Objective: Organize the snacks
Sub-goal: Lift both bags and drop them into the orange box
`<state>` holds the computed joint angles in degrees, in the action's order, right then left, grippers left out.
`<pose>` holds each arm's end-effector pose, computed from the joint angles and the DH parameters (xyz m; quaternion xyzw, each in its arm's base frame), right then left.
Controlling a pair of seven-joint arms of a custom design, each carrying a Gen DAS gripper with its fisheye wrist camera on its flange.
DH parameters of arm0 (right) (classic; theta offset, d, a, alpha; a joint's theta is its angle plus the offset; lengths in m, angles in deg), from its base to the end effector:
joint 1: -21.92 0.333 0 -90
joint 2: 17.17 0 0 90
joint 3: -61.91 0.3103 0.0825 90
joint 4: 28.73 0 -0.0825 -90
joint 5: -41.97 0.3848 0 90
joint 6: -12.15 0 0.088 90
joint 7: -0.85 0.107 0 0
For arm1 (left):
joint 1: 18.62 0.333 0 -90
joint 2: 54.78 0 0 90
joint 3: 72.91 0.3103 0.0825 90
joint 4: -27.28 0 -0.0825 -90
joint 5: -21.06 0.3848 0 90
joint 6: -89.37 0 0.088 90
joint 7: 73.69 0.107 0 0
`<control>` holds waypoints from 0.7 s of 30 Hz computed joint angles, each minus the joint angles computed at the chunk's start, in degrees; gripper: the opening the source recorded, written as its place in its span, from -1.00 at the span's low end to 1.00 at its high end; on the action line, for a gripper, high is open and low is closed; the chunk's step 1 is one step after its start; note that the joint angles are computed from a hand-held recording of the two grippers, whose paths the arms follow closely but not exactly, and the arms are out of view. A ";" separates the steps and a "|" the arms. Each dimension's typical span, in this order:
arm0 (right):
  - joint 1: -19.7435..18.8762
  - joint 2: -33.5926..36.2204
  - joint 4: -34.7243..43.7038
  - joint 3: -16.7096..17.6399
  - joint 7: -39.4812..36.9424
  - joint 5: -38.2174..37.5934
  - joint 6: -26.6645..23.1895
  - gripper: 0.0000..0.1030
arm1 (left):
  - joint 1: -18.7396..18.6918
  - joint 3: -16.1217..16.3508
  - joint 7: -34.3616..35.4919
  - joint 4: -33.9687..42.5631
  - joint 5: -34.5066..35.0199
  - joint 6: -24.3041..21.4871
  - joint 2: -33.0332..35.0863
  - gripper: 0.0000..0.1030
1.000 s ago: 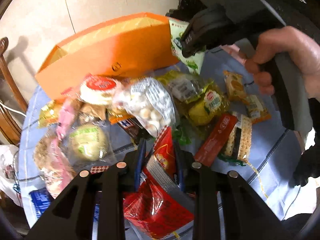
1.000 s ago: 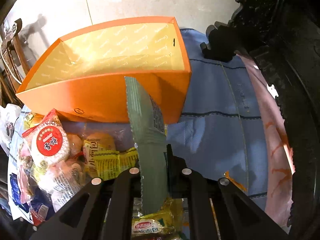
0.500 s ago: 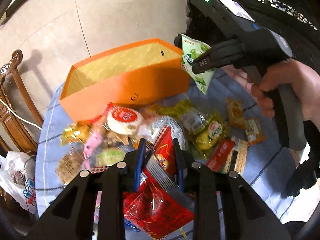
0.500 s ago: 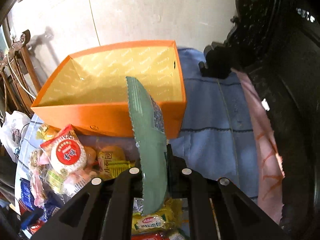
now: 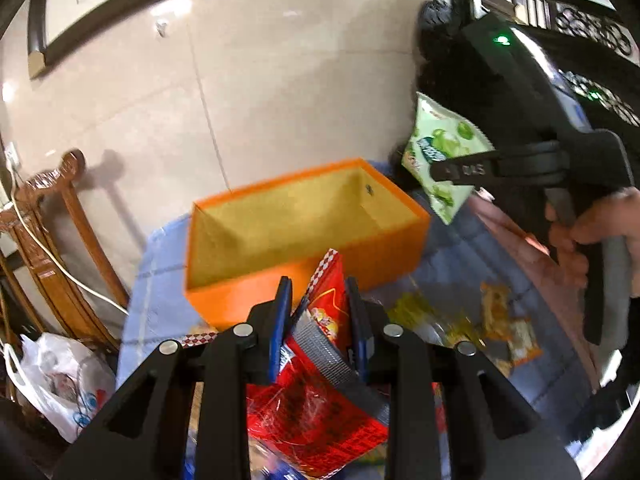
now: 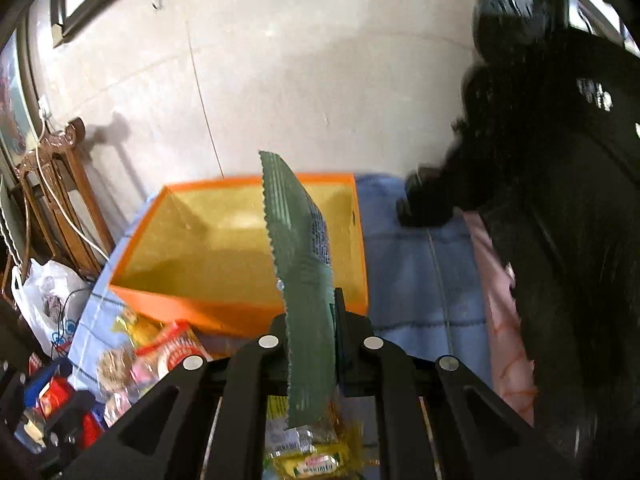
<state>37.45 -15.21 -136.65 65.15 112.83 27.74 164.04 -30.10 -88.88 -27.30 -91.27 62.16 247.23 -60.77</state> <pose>0.5847 0.2053 0.5657 -0.6951 0.6177 -0.2326 0.2848 0.4923 -0.2925 0.5535 -0.5360 0.7206 -0.3075 0.3143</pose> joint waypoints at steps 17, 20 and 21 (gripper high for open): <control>1.51 20.20 24.47 0.22 -10.29 13.08 -5.27 -0.80 | -3.28 9.83 7.21 39.95 -7.39 -10.49 29.97 -0.50; 2.08 21.66 26.14 -0.31 -10.31 12.99 -6.00 -0.80 | -4.81 11.44 8.73 42.15 -8.45 -10.58 31.96 -0.50; 2.08 22.02 26.55 -0.50 -10.29 13.01 -6.24 -0.80 | -5.07 11.63 9.39 42.87 -9.02 -10.65 32.60 -0.50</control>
<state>39.53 6.82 -110.10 64.65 102.54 40.74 157.81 -35.17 -77.25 -17.91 -48.40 53.14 236.58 -28.16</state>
